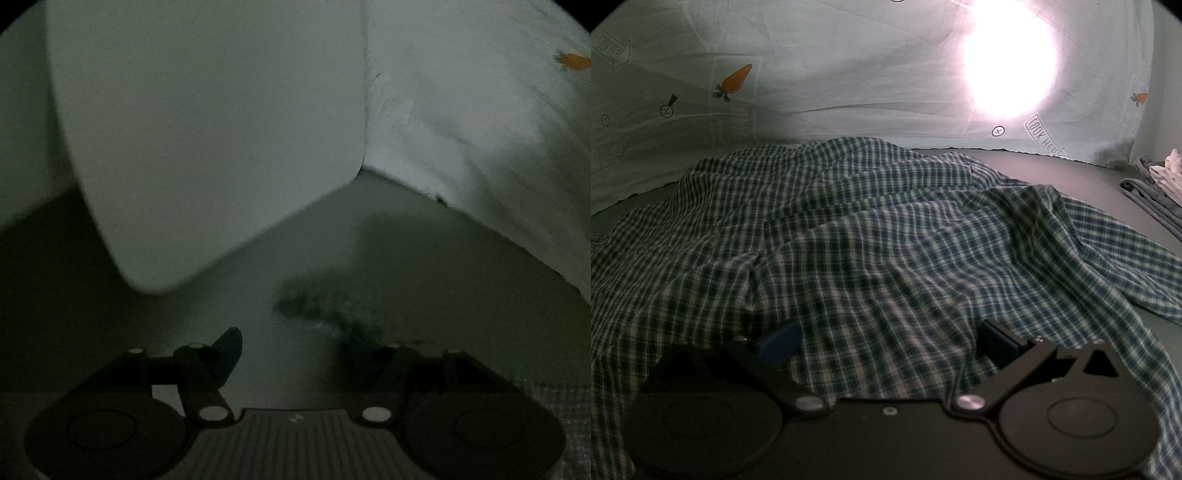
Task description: Fold clothes
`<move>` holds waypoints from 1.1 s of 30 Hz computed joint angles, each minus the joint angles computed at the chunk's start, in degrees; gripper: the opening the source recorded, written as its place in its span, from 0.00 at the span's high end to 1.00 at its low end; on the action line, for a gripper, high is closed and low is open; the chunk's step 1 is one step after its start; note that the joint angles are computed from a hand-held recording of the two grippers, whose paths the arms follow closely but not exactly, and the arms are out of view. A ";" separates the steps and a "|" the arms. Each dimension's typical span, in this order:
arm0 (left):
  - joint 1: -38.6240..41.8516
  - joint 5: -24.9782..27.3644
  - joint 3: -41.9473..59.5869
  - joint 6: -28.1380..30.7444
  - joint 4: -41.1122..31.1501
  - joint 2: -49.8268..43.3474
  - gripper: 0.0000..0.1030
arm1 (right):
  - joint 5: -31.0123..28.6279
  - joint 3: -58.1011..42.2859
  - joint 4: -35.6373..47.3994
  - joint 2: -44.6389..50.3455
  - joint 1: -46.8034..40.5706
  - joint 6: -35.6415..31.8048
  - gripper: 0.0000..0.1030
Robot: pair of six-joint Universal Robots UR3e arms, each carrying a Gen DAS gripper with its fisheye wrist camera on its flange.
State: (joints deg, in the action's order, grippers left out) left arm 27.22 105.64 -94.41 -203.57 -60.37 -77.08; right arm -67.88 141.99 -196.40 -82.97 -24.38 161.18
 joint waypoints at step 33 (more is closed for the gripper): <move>-13.26 8.33 31.76 -8.75 8.83 -41.53 0.49 | 0.28 -0.12 -0.03 0.26 -0.19 -0.36 0.00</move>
State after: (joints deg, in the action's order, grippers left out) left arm 13.96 113.97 -62.65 -212.32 -51.54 -118.61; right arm -67.60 141.86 -196.43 -82.71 -24.57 160.82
